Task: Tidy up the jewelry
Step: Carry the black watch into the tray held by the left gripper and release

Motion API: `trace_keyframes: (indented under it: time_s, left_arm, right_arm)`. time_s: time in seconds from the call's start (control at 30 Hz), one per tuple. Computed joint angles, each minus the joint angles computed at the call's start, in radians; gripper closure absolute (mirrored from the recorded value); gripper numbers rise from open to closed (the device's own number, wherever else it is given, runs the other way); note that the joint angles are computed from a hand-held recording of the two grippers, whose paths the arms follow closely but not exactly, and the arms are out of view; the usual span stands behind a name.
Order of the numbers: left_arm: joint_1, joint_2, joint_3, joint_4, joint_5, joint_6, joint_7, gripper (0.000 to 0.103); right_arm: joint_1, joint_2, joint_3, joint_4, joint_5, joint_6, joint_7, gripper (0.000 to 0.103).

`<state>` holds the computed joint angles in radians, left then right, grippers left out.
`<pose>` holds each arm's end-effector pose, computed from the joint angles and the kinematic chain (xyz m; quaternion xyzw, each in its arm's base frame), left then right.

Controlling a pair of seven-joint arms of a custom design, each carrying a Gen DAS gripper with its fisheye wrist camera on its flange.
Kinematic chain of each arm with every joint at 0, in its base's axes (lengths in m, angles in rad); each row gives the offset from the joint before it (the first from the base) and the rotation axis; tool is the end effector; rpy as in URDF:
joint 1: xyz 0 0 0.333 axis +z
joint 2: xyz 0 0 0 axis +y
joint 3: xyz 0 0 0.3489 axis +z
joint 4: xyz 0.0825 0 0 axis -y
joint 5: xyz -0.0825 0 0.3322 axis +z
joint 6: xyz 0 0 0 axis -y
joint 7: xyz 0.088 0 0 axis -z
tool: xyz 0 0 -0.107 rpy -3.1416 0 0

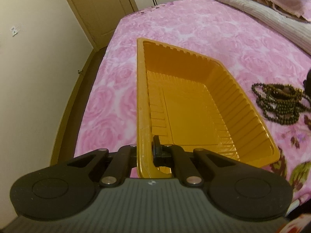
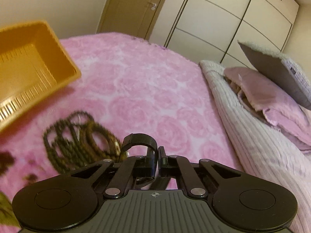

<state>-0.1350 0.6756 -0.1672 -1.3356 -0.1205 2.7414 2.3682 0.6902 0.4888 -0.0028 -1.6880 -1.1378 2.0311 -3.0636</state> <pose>0.7326 -0.1798 0.4693 -0.2928 0.8825 -0.2556 0.2649 0.5326 0.3709 0.3894 -0.5133 0.7191 -0.4538 0.1165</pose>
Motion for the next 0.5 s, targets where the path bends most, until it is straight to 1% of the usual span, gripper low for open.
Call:
trace_keyframes:
  time_s: [0.07, 0.13, 0.23, 0.3, 0.37, 0.43, 0.5]
  left_arm:
    - [-0.006, 0.001, 0.007, 0.006, 0.014, -0.013, 0.006, 0.1]
    - [-0.005, 0.007, 0.007, 0.019, 0.018, -0.025, 0.011, 0.1]
    - [-0.008, 0.011, 0.01, 0.029, 0.024, -0.034, 0.012, 0.1]
    - [-0.009, 0.012, 0.011, 0.028, 0.029, -0.03, 0.016, 0.1]
    - [-0.01, 0.009, 0.012, 0.023, 0.032, -0.026, 0.018, 0.1]
    - [-0.009, 0.009, 0.011, 0.023, 0.034, -0.025, 0.022, 0.1]
    - [-0.009, 0.01, 0.011, 0.025, 0.035, -0.028, 0.026, 0.1]
  right_arm:
    - [-0.003, -0.013, -0.001, 0.006, -0.021, 0.03, 0.013, 0.099]
    - [-0.011, -0.021, -0.001, 0.018, -0.039, 0.079, 0.03, 0.099]
    - [-0.022, -0.016, -0.007, 0.058, -0.079, 0.176, 0.068, 0.099]
    - [-0.029, 0.001, -0.014, 0.098, -0.097, 0.248, 0.081, 0.099]
    - [-0.04, 0.026, -0.024, 0.145, -0.108, 0.34, 0.101, 0.099]
    - [-0.054, 0.059, -0.035, 0.196, -0.097, 0.441, 0.115, 0.099]
    - [-0.064, 0.101, -0.044, 0.253, -0.065, 0.515, 0.099, 0.099]
